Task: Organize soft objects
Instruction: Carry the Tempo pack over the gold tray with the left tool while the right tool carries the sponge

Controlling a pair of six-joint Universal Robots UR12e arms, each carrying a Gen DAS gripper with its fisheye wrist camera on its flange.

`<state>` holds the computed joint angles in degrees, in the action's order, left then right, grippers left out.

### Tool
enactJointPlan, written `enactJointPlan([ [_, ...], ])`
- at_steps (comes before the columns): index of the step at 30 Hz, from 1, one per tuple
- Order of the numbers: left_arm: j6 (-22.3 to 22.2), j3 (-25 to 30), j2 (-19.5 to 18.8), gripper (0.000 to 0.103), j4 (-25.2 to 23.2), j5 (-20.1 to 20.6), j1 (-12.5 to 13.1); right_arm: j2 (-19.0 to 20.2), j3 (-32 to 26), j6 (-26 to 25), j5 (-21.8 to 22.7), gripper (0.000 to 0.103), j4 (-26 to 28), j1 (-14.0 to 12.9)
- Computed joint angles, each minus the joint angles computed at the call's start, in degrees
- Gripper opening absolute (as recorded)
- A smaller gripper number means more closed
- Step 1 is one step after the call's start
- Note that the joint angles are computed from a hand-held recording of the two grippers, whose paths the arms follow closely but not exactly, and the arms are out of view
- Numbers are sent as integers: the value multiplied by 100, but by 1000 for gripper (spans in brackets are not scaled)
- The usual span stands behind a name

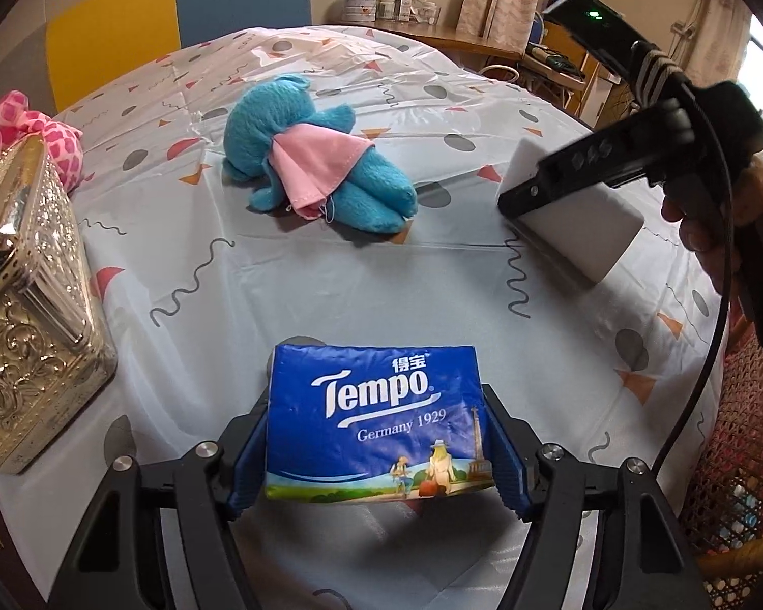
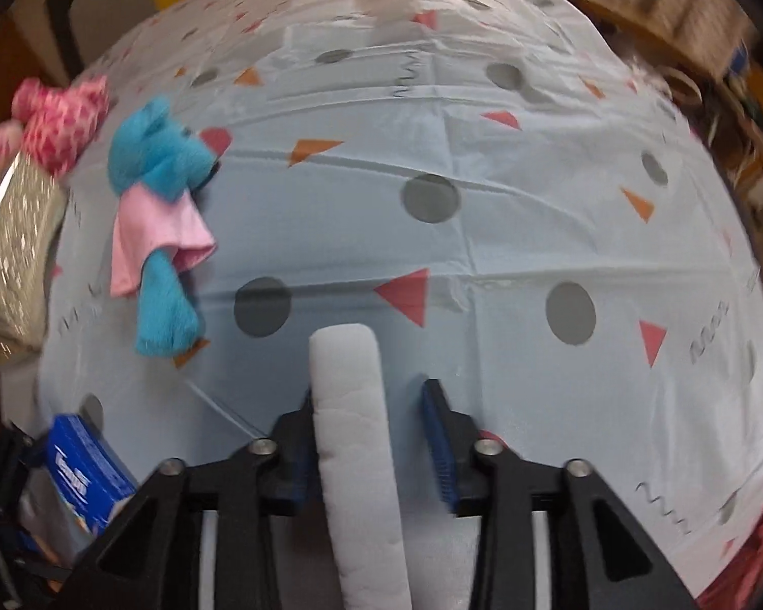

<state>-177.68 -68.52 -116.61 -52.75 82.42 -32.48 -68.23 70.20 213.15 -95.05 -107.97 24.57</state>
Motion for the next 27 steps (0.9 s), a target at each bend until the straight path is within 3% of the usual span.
enactJointPlan([
  [2, 7, -8, 4, 73, 6, 47, -13, -96, 130, 164, 133, 49, -112, -66],
  [4, -7, -10, 4, 73, -1, 50, -17, -131, 99, 159, -53, 63, 32, -68],
  [11, -115, -56, 23, 73, 54, 111, -36, -231, -77, -136, -542, 68, 221, -23],
  [13, -135, -37, 20, 73, 17, 105, -33, -170, -178, -207, -633, 73, 530, -1],
  [16, -254, 158, -31, 73, -228, -76, 22, 158, -510, -101, -629, 72, 1471, -14],
  [17, -276, 260, -58, 73, -219, -58, 38, 169, -481, 21, -612, 71, 1446, -29],
  [18, -306, 393, -97, 73, -185, -28, 59, 126, -404, 83, -525, 55, 1182, -47],
  [20, -407, 795, -233, 73, -175, -38, 137, 121, -358, 32, -480, 56, 1043, -39],
  [23, -666, 1688, -593, 73, -245, 288, 252, 144, -346, 90, -618, 56, 933, -1],
  [27, -1042, 3081, -1246, 73, -1092, 879, 449, 23, -102, 348, -406, 58, 520, -85],
])
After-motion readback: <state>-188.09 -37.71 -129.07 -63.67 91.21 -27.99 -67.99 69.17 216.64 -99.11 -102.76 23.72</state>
